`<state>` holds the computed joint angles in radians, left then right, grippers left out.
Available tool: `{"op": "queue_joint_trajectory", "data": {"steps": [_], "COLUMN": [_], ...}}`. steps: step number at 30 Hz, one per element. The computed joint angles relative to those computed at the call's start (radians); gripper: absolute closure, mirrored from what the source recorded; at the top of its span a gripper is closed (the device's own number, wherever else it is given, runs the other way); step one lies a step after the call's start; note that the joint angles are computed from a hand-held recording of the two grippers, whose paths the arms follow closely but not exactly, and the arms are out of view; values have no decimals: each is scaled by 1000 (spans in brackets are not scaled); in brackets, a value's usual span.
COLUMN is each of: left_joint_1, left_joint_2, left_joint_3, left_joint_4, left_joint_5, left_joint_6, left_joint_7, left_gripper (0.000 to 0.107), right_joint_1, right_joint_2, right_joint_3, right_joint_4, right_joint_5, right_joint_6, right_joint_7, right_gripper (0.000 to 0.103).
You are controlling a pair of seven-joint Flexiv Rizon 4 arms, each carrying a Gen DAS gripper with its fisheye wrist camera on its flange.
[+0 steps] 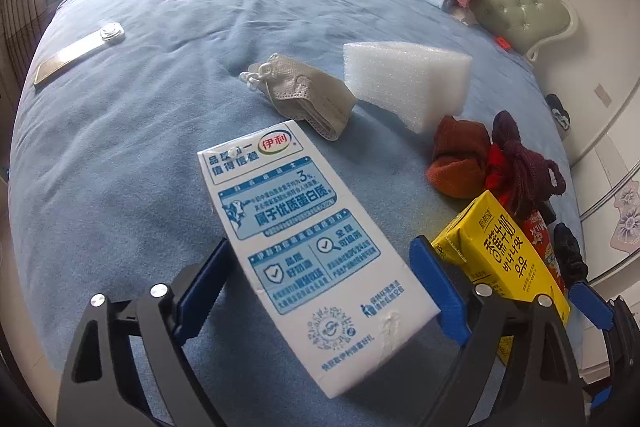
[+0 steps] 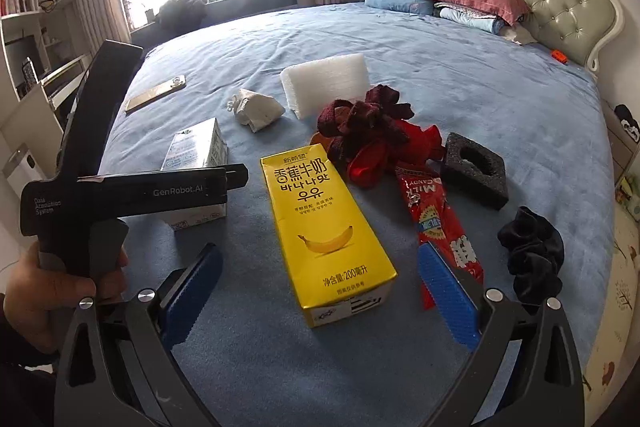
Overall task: Collect trash
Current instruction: 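Grasp the white-and-blue milk carton with the left gripper while the right grasps the yellow carton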
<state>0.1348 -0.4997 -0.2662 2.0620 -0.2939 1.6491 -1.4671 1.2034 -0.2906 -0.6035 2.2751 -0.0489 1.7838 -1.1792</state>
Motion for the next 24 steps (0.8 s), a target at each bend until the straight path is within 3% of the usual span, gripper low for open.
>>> {"op": "queue_joint_trajectory", "data": {"steps": [4,8,15,18,20,22,24], "left_joint_1": [-20,79,182,249,320,389,436], "left_joint_2": [0,0,4,3,-4,-17,-33], "left_joint_3": [27,-77,-178,-250,-326,-398,-449], "left_joint_4": [-8,8,31,48,61,70,73], "left_joint_5": [27,33,44,32,17,3,-2], "left_joint_6": [-11,-23,-63,-68,-75,-85,-95], "left_joint_7": [33,117,357,454,522,585,644], "left_gripper": [23,25,32,36,39,41,43], "right_joint_1": [-35,-138,-330,-383,-402,-446,-447], "right_joint_2": [-10,-23,-59,-64,-63,-65,-63], "right_joint_3": [23,117,308,365,383,428,423], "right_joint_4": [-28,-61,-118,-137,-140,-147,-140], "right_joint_5": [-66,-124,-185,-216,-237,-244,-264], "right_joint_6": [-50,-77,-90,-129,-140,-149,-144], "right_joint_7": [-10,13,71,97,117,133,163], "right_gripper": [12,13,23,33,50,51,52]}}
